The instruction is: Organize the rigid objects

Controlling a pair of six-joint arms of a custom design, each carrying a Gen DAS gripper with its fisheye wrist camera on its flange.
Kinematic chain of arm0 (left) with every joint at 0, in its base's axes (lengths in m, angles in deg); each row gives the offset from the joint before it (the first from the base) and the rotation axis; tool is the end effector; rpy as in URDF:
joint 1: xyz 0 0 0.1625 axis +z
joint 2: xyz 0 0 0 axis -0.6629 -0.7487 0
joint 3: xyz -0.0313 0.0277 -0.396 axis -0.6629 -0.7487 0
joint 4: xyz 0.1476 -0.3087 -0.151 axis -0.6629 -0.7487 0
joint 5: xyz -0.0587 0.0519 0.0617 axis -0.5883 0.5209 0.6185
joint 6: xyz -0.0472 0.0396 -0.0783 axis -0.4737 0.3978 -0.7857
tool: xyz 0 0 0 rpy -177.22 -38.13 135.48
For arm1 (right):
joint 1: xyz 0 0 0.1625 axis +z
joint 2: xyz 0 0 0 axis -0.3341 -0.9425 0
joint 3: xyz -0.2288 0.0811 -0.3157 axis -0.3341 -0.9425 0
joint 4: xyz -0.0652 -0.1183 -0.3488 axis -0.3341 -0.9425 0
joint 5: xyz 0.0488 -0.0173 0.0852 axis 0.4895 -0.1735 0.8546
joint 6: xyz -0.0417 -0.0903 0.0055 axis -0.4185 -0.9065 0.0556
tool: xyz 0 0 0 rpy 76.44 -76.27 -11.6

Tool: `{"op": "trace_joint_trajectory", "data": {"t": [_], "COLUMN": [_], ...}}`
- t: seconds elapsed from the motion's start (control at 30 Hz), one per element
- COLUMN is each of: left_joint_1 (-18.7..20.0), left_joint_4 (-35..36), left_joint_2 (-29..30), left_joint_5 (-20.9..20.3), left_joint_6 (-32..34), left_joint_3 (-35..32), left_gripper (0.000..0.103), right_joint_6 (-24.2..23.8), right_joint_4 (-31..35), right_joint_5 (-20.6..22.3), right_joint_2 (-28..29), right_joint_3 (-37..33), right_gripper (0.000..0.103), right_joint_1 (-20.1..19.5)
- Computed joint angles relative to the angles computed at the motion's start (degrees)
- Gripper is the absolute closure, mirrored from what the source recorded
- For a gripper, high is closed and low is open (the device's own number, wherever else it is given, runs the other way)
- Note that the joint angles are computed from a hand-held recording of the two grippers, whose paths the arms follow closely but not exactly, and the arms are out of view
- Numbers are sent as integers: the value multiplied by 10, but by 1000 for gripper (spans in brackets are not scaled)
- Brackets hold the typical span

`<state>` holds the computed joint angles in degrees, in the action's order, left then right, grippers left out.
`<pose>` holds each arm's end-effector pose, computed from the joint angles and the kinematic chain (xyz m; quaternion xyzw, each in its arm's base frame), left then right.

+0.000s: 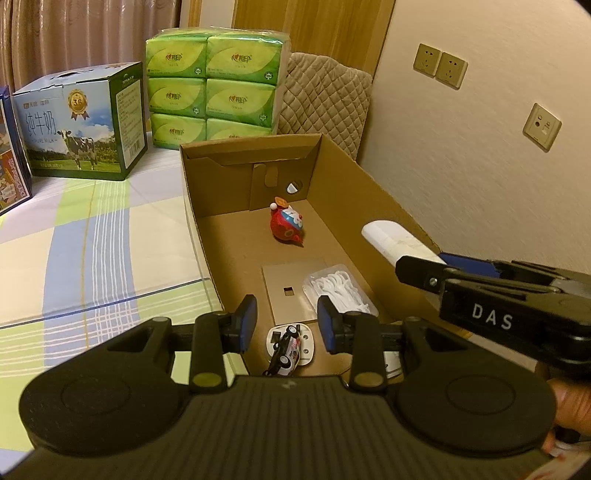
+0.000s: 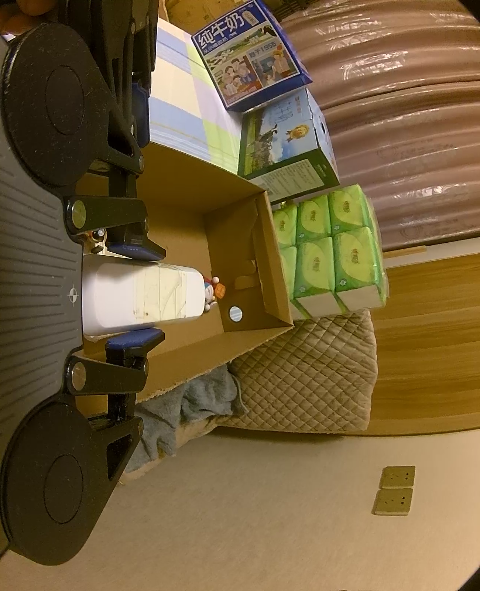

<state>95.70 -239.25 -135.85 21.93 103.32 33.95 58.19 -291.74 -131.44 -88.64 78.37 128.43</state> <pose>-0.2017 -0.5735 0.1450 0.3898 0.8848 -0.1964 0.1635 0.2218 -0.4630 0.1172 0.0178 -0.8070 0.4942 0.3227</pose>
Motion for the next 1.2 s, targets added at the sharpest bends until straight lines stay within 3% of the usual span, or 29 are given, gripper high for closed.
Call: {"op": "trace_joint_trajectory", "data": {"t": [0.1,0.17,0.2,0.27,0.6,1.2], "left_joint_1": [0,-1,-2,-2,0,-7], "left_joint_4": [-2,-9,-13,-16,-22,-47], "left_joint_2": [0,0,-1,-1,-3,-12], "left_joint_5": [1,7,10,12,18,42], "left_joint_6": [1,6,8,9,9,24], "left_joint_3": [0,3,5,5,7,28], "left_gripper": [73,72,71,67,61,22], "right_joint_6": [31,69,85,91,86,110], "right_joint_4": [9,8,12,4,4,69], "right_joint_5": [28,89,101,74,49,42], "right_joint_2": [-10,-28,-32,-28,-37,-62], "right_joint_3": [12,32,37,29,34,49], "right_gripper": [66,65,55,34,34,32], "right_joint_1": [-10,-28,-33,-28,-19,-17]}}
